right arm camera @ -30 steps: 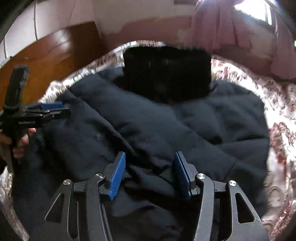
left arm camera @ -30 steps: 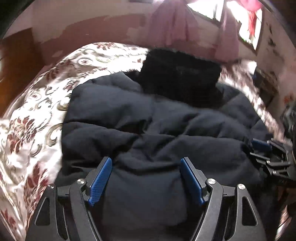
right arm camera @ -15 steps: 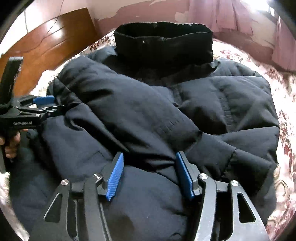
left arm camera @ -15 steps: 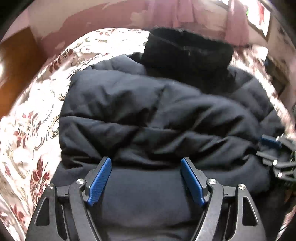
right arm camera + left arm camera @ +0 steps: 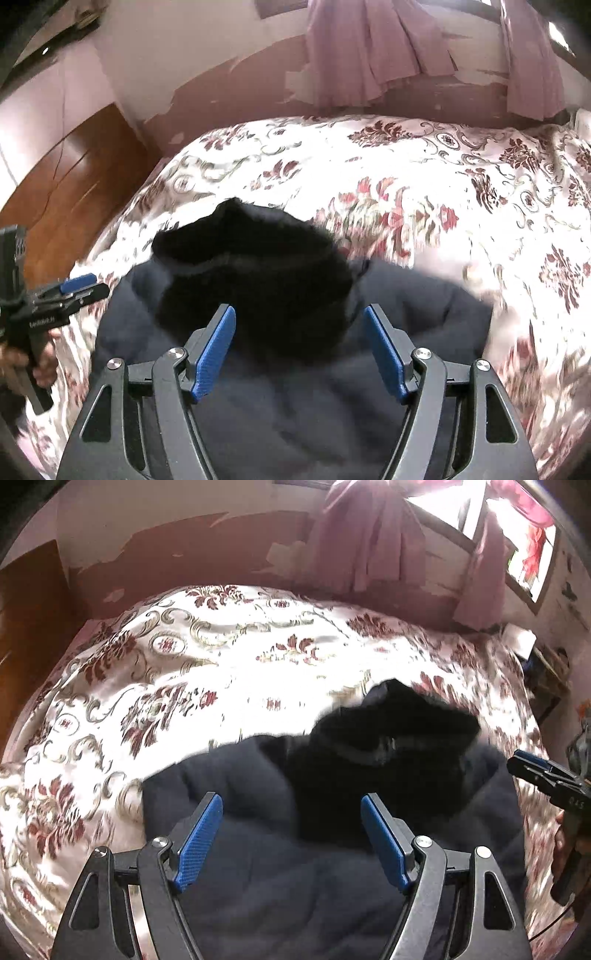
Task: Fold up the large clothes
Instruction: 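Grasp the jacket hem with both tools and lift it toward the collar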
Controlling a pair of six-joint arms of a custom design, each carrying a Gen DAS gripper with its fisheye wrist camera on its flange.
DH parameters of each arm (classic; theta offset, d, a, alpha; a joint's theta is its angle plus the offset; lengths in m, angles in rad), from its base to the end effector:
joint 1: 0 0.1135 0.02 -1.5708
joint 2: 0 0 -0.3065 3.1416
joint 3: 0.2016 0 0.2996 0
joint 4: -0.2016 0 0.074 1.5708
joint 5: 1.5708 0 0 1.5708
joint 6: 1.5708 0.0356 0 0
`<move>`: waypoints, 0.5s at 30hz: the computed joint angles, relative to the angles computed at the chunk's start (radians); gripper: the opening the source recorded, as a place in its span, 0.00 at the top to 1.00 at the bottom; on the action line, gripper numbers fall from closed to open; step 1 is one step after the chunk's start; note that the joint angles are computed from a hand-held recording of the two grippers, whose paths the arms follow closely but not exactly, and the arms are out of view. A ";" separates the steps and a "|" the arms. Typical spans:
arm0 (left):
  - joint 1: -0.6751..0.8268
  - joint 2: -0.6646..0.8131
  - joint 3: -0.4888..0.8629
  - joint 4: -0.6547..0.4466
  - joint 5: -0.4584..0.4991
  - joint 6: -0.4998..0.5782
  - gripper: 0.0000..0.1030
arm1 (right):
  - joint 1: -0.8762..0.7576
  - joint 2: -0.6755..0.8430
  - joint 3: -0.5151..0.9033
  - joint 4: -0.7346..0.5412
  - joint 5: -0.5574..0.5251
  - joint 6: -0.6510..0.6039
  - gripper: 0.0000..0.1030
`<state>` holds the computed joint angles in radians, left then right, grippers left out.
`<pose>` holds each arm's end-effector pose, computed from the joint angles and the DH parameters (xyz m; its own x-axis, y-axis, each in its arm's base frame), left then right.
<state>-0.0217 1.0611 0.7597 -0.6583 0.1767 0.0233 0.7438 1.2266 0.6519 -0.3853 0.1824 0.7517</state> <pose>0.2309 -0.0113 0.2619 -0.8158 0.0407 -0.5770 0.1413 0.9813 -0.1306 0.1943 0.1700 0.2035 -0.8428 0.1371 -0.5204 -0.0188 0.9589 0.2831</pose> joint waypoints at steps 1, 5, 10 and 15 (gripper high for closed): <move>-0.014 0.050 0.033 0.013 -0.024 -0.011 0.27 | -0.041 0.058 0.039 0.014 -0.032 -0.029 0.35; -0.057 0.230 0.158 0.021 -0.067 -0.021 0.29 | -0.146 0.258 0.188 0.031 -0.144 -0.163 0.36; -0.098 0.373 0.247 0.010 -0.029 0.003 0.42 | -0.152 0.437 0.359 -0.054 -0.142 -0.314 0.38; -0.162 0.429 0.263 0.048 -0.073 -0.006 0.82 | -0.149 0.523 0.437 -0.091 -0.150 -0.375 0.72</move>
<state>-0.1835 1.4903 1.0223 -0.6108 0.1033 0.0169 0.5944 1.7495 1.0885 -0.4762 0.0329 0.3764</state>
